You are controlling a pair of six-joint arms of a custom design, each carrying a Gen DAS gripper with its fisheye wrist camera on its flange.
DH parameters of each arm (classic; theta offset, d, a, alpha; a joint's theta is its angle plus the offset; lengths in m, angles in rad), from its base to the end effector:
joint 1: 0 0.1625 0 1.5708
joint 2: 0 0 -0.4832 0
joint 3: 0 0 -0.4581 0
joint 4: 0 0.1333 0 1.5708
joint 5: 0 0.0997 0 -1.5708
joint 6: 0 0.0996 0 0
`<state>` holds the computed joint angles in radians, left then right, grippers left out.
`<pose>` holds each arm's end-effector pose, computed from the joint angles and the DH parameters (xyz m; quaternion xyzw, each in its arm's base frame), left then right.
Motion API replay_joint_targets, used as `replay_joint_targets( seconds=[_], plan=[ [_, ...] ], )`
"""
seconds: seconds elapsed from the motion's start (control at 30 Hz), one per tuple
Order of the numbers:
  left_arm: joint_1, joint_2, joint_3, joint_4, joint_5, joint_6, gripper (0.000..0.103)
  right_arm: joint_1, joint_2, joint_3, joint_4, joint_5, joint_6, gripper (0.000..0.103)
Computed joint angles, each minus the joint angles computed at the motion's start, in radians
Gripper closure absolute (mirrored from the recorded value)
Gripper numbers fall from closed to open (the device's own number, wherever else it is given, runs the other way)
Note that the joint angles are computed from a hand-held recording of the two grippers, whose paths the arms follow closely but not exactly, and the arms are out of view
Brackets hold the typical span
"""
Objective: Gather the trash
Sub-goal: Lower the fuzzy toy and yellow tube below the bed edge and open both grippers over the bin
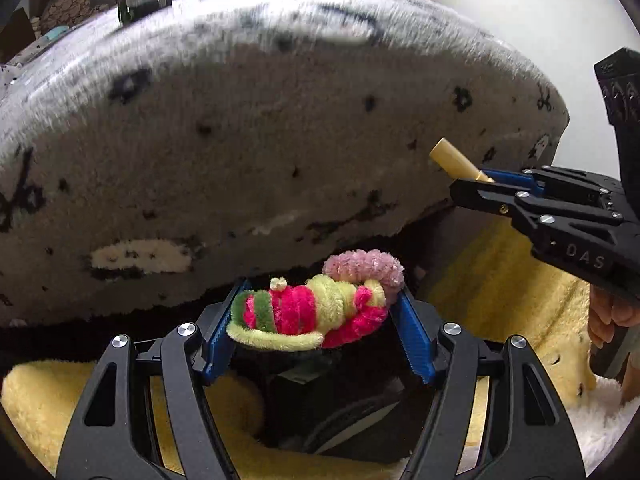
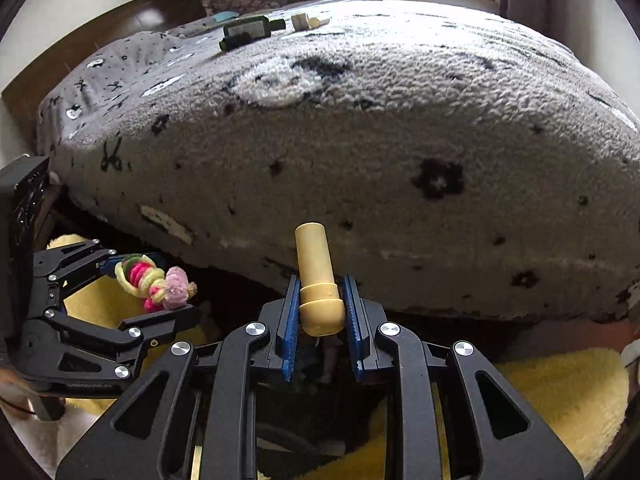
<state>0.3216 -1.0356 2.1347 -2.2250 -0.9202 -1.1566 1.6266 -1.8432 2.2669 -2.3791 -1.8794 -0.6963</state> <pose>-0.4231 -0.3451 0.0556 0.1132 0.9200 -0.2157 0.3072 0.1261 -0.4092 0.3890 0.3289 -0.9129 0.1318 0.2026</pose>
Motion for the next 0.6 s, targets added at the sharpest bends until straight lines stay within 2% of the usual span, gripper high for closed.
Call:
replay_joint_targets(
  seconds=[0.33, 0.6],
  plan=[
    [0.055, 0.023, 0.029, -0.041, -0.088, 0.002, 0.037, -0.042, 0.043, -0.009, 0.122, -0.004, 0.063, 0.081],
    [0.087, 0.046, 0.036, -0.091, -0.152, 0.033, 0.037, -0.051, 0.072, -0.012, 0.159, -0.020, 0.089, 0.081]
  ],
)
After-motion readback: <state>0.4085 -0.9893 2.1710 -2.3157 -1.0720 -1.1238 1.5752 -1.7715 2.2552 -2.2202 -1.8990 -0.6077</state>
